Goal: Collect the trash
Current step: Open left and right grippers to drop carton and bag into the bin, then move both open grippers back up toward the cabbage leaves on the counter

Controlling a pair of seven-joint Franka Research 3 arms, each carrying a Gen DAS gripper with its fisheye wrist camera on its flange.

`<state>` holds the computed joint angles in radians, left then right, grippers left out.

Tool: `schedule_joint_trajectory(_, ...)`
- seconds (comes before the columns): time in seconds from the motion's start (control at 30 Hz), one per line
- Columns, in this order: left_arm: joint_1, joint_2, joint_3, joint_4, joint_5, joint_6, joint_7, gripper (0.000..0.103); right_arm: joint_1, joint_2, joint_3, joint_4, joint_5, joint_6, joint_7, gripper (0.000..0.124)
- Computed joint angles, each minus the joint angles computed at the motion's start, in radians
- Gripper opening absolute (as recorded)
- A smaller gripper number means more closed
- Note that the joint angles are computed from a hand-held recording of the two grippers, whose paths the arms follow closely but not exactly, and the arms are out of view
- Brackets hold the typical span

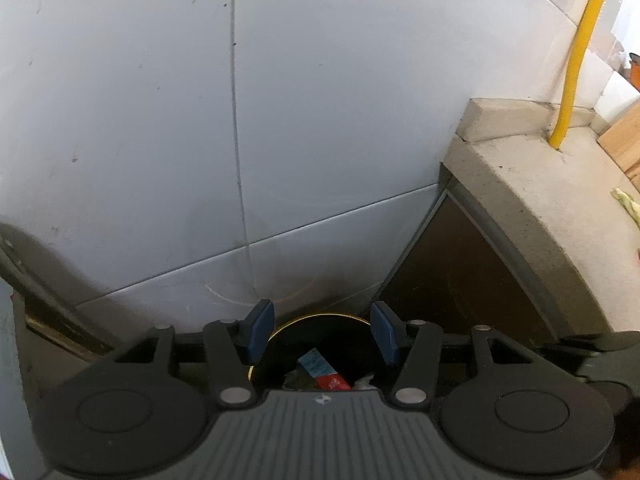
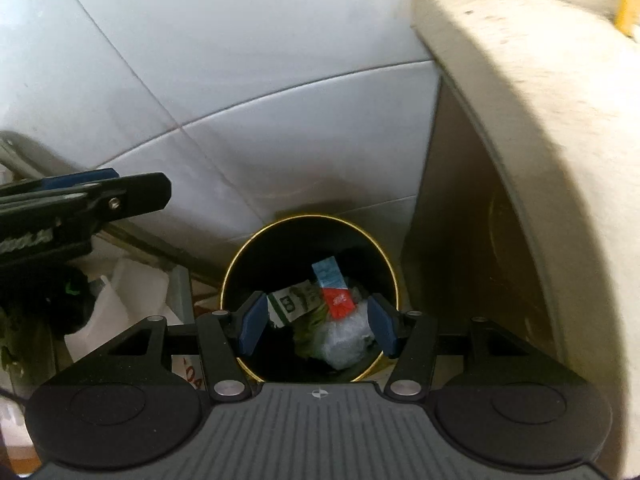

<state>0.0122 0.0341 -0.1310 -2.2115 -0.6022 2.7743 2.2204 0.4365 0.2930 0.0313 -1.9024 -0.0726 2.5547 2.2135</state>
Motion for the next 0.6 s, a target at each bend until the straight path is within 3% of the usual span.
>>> schedule_joint_trajectory(0.27,-0.014,-0.018,-0.003,-0.026,0.000,0.043,0.051,0.047,0.017,-0.125,0.000,-0.116,-0.097,0.033,0.153,0.085)
schedule_joint_trajectory(0.6,-0.043,-0.041,0.000,-0.057,-0.049,0.089,0.149,0.048,0.007,-0.201,0.038,-0.160,-0.232,-0.058,0.306,0.091)
